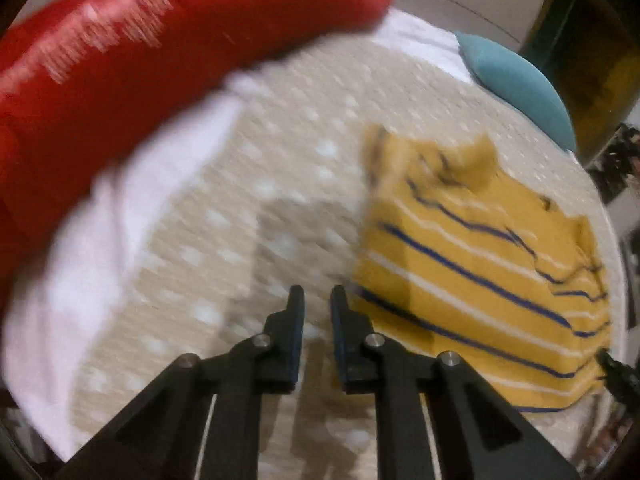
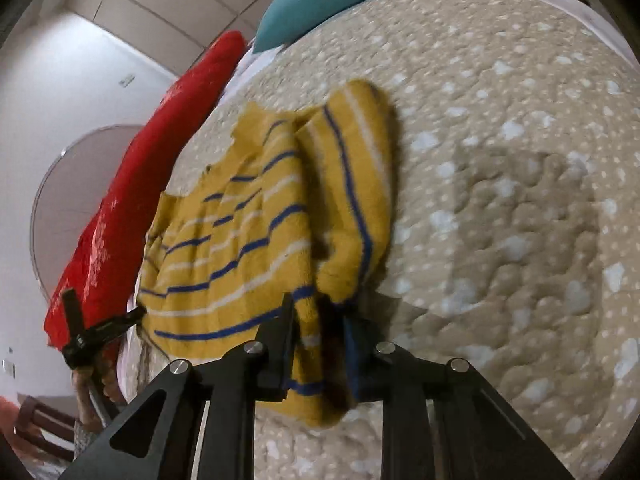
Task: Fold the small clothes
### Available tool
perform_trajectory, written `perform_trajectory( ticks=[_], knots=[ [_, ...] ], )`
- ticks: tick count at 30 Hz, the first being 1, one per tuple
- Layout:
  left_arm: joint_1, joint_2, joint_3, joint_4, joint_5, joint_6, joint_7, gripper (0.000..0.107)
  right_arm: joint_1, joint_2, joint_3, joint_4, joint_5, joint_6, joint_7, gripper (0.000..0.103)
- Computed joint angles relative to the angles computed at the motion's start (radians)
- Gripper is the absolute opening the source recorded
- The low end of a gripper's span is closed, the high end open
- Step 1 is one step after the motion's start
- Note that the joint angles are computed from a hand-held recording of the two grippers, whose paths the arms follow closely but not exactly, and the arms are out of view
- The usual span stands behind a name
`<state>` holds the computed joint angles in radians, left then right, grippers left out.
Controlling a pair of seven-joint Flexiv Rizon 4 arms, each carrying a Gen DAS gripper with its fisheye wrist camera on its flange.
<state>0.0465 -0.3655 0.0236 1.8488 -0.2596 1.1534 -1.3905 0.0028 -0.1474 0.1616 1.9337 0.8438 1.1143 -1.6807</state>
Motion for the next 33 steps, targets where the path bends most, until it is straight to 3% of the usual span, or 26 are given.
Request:
perform_trajectory(
  ticks=[2,3,4,5,6,7,8,10,12,15,18,19,20,21,22,25,28,33],
  knots=[
    [0.006,0.014,0.006,0.014,-0.045,0.012,0.05,0.01,-0.015,0.016,0.001,0.013,0.032,-0.008,-0.043,0.024],
    [0.043,0.027,-0.039,0.051,-0.165,0.029,0.154,0.013,-0.023,0.019,-0.001,0.017,0.055,-0.009,-0.079,0.028],
    [0.103,0.041,-0.111,0.085,-0.259,0.038,0.233,0.023,-0.03,0.039,0.0,0.037,0.08,-0.001,-0.113,0.03],
    [0.136,0.049,-0.152,0.104,-0.325,0.042,0.283,0.041,-0.031,0.052,-0.003,0.045,0.104,0.006,-0.137,0.04],
    [0.157,0.059,-0.191,0.13,-0.432,0.059,0.365,0.051,-0.037,0.061,-0.009,0.046,0.146,-0.004,-0.175,0.054],
    [0.177,0.068,-0.238,0.154,-0.56,0.075,0.462,0.067,-0.046,0.065,-0.018,0.037,0.2,-0.025,-0.221,0.061],
    [0.18,0.072,-0.261,0.164,-0.644,0.079,0.522,0.074,-0.052,0.062,-0.029,0.029,0.244,-0.045,-0.261,0.068],
    [0.189,0.061,-0.301,0.158,-0.795,0.031,0.627,0.077,-0.047,0.033,-0.037,-0.001,0.292,-0.059,-0.296,0.068],
    [0.169,0.021,-0.299,0.115,-0.804,-0.045,0.621,0.081,-0.027,0.0,-0.033,-0.031,0.288,-0.041,-0.286,0.069],
    [0.125,-0.018,-0.275,0.085,-0.785,-0.095,0.606,0.081,0.005,-0.043,-0.012,-0.062,0.256,0.033,-0.259,0.071],
    [0.052,-0.047,-0.242,0.063,-0.762,-0.056,0.578,0.081,0.03,-0.089,0.015,-0.09,0.211,0.118,-0.224,0.071],
    [0.015,-0.054,-0.206,0.051,-0.697,-0.044,0.527,0.073,0.037,-0.103,0.018,-0.099,0.2,0.135,-0.209,0.067],
    [-0.019,-0.059,-0.169,0.037,-0.615,-0.037,0.464,0.049,0.035,-0.12,0.034,-0.108,0.169,0.153,-0.173,0.05],
    [-0.029,-0.055,-0.157,0.03,-0.573,-0.055,0.428,0.032,0.005,-0.136,0.048,-0.137,0.201,0.106,-0.182,0.029],
    [-0.022,-0.046,-0.16,0.026,-0.567,-0.094,0.412,0.019,-0.053,-0.143,0.07,-0.165,0.278,0.034,-0.219,0.027],
    [-0.029,0.009,-0.158,0.051,-0.56,-0.096,0.389,0.018,-0.119,-0.114,0.076,-0.165,0.376,-0.031,-0.289,0.022],
    [-0.019,0.08,-0.165,0.098,-0.646,-0.163,0.426,0.017,-0.135,-0.051,0.05,-0.124,0.411,-0.077,-0.329,0.02],
    [-0.077,0.193,-0.113,0.229,-0.658,-0.184,0.491,0.017,-0.143,0.079,-0.014,0.005,0.435,-0.159,-0.367,0.021]
  ],
)
